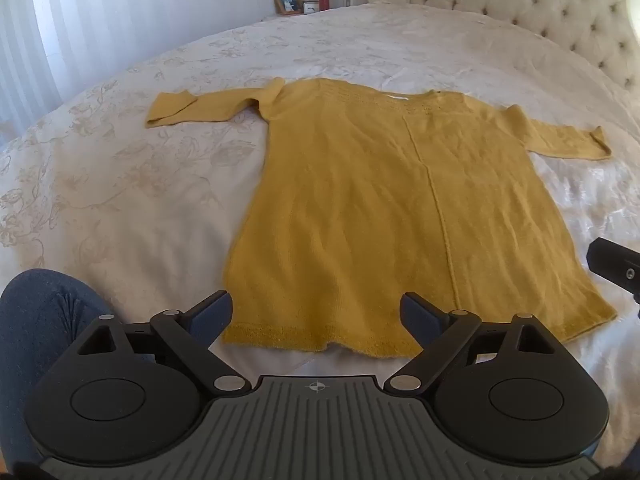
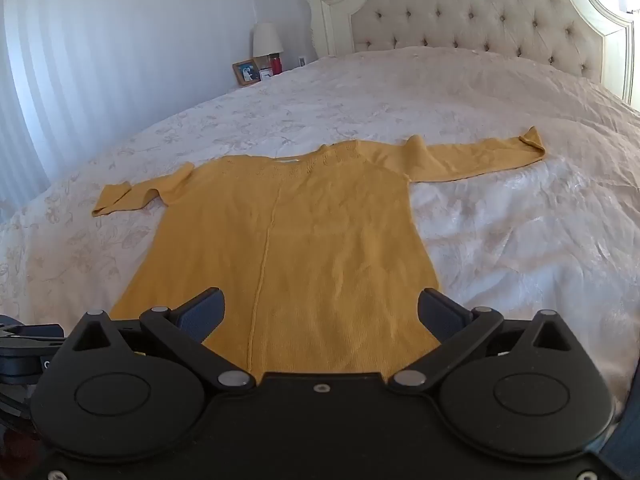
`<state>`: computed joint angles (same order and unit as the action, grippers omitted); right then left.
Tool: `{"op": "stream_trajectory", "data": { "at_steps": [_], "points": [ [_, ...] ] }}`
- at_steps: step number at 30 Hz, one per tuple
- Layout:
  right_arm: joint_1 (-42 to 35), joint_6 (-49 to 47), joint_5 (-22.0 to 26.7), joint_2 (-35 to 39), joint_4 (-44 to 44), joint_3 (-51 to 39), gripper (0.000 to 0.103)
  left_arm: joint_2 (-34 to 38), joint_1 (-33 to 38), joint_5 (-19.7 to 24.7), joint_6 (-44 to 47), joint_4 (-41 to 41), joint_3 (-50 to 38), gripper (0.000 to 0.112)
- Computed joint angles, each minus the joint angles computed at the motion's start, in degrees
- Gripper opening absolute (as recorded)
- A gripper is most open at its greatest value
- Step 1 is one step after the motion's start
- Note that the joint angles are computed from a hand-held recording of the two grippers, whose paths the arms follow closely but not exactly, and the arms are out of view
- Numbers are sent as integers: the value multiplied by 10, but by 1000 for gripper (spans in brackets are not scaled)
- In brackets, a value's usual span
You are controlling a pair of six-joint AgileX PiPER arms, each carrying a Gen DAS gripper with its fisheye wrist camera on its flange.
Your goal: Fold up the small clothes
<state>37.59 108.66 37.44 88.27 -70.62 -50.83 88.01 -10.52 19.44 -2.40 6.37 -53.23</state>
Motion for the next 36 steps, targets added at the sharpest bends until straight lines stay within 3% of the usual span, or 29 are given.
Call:
{"op": "stream_trajectory", "data": {
  "at_steps": [10, 13, 36],
  "points": [
    [2, -12, 3, 4, 14, -5, 102, -6, -15, 7, -52, 36, 2, 91],
    [2, -7, 1, 7, 11, -5, 102, -7, 1, 4, 6, -16, 2, 91],
    [1, -7, -15, 12, 16, 1, 102, 5, 15, 14, 33, -40, -8, 91]
  ]
}}
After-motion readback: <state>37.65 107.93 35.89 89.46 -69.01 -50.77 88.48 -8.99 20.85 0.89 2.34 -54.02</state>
